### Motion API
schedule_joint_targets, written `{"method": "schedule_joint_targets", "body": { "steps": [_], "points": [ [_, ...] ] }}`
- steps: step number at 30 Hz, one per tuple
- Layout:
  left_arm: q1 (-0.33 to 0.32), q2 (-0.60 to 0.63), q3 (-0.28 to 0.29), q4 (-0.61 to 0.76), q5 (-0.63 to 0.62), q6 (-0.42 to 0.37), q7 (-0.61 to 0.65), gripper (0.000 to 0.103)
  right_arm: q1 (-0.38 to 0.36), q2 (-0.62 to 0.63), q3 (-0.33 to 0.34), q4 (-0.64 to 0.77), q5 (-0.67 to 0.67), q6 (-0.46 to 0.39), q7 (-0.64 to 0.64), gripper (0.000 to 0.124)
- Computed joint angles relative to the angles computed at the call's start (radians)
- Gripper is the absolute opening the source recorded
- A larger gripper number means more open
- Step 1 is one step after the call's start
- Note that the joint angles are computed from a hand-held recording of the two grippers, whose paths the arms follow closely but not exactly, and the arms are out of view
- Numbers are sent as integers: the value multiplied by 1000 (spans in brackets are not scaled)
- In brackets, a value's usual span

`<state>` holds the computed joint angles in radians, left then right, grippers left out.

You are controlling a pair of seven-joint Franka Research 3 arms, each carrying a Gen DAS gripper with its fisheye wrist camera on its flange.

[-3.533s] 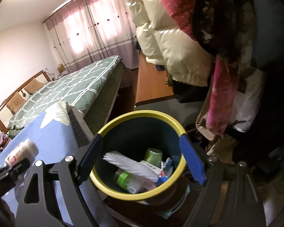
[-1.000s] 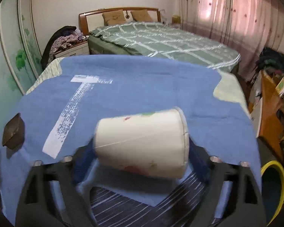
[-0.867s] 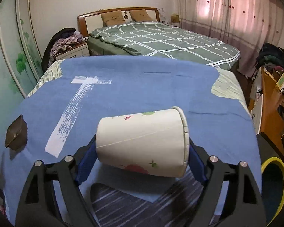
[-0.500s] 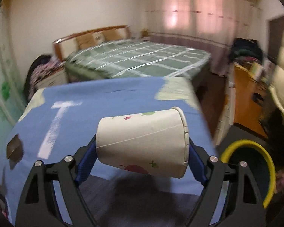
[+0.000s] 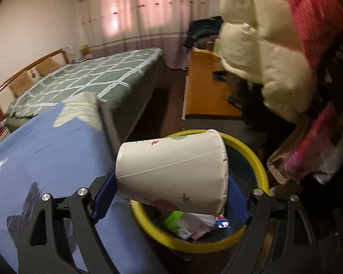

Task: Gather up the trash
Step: 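Carry the paper cup over the bin and open the right gripper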

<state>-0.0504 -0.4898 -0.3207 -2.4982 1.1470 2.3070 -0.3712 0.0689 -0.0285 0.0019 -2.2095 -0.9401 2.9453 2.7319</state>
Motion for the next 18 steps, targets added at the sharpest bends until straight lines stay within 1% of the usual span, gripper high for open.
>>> {"method": "schedule_joint_targets", "body": {
  "steps": [3, 4, 5, 7, 8, 10, 12, 13, 16, 18],
  "points": [
    [-3, 6, 3, 5, -5, 5, 16, 98, 0, 12, -5, 10, -1, -40, 25, 81],
    [-4, 10, 3, 8, -4, 8, 20, 98, 1, 17, -8, 13, 1, -53, 34, 86],
    [-4, 11, 4, 8, -4, 12, 22, 98, 1, 20, -12, 15, -7, -58, 51, 89],
    [-6, 12, 11, 7, -4, 30, 33, 98, 7, 16, -13, 5, -36, -58, 88, 89],
    [-7, 16, 18, 8, -5, 49, 43, 98, 8, 17, -14, 4, -29, -54, 80, 89],
    [-7, 28, 43, 6, -2, 132, 69, 98, 13, 16, -13, -2, -23, -43, 70, 89],
    [-1, 45, 59, 9, -10, 198, 107, 98, 17, 11, -9, -1, -56, -44, 93, 91],
    [-4, 67, 67, 19, -30, 228, 152, 98, 17, 9, -7, 1, -80, -46, 113, 91],
    [1, 107, 66, 43, -67, 271, 234, 98, 24, 10, -1, 7, -79, -54, 104, 92],
    [12, 118, 57, 49, -71, 281, 242, 98, 26, 10, 0, 10, -97, -60, 117, 92]
  ]
}}
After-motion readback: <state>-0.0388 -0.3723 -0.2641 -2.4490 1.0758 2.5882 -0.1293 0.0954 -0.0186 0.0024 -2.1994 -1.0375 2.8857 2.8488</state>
